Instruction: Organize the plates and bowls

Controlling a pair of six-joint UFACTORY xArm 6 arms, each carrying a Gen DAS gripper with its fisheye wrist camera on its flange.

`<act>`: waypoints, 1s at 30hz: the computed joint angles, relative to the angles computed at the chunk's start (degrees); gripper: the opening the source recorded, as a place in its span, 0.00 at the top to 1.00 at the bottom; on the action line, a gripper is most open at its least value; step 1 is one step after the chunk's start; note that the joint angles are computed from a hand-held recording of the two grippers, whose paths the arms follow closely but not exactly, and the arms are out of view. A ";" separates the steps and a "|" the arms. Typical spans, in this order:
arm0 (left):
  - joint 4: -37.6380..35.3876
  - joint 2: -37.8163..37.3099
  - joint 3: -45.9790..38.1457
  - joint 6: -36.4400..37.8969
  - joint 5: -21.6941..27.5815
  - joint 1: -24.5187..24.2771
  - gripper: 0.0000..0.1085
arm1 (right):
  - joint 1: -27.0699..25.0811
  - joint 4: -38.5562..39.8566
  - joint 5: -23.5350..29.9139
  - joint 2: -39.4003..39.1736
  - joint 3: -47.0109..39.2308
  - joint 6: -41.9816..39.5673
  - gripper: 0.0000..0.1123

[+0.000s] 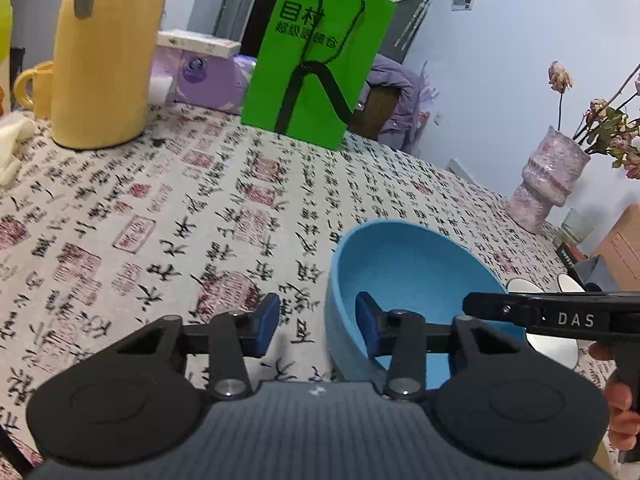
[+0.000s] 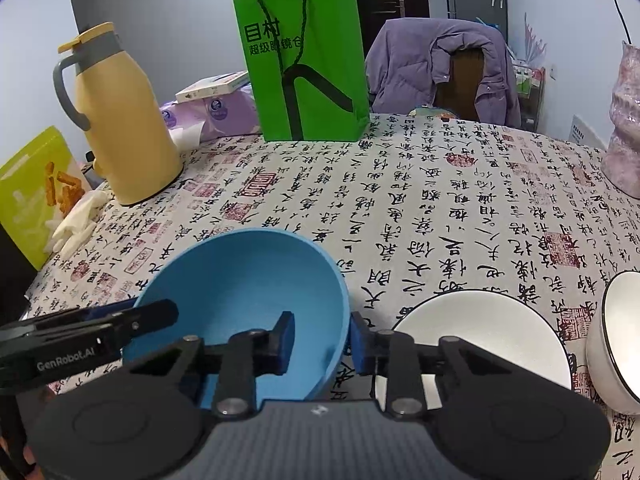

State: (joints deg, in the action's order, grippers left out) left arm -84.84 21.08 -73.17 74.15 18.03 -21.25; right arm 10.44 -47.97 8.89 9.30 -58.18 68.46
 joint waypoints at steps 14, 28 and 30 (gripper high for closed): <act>6.56 1.70 -1.03 -7.31 2.20 0.80 0.86 | 1.55 6.13 2.11 2.27 -1.21 -4.64 0.86; 7.40 2.16 -1.29 -7.61 2.75 0.80 0.92 | 1.63 -0.26 1.99 1.84 -0.80 2.09 0.91; 7.27 2.14 -1.29 -7.50 2.97 0.82 0.92 | 1.58 0.21 1.54 1.79 -0.60 1.88 0.92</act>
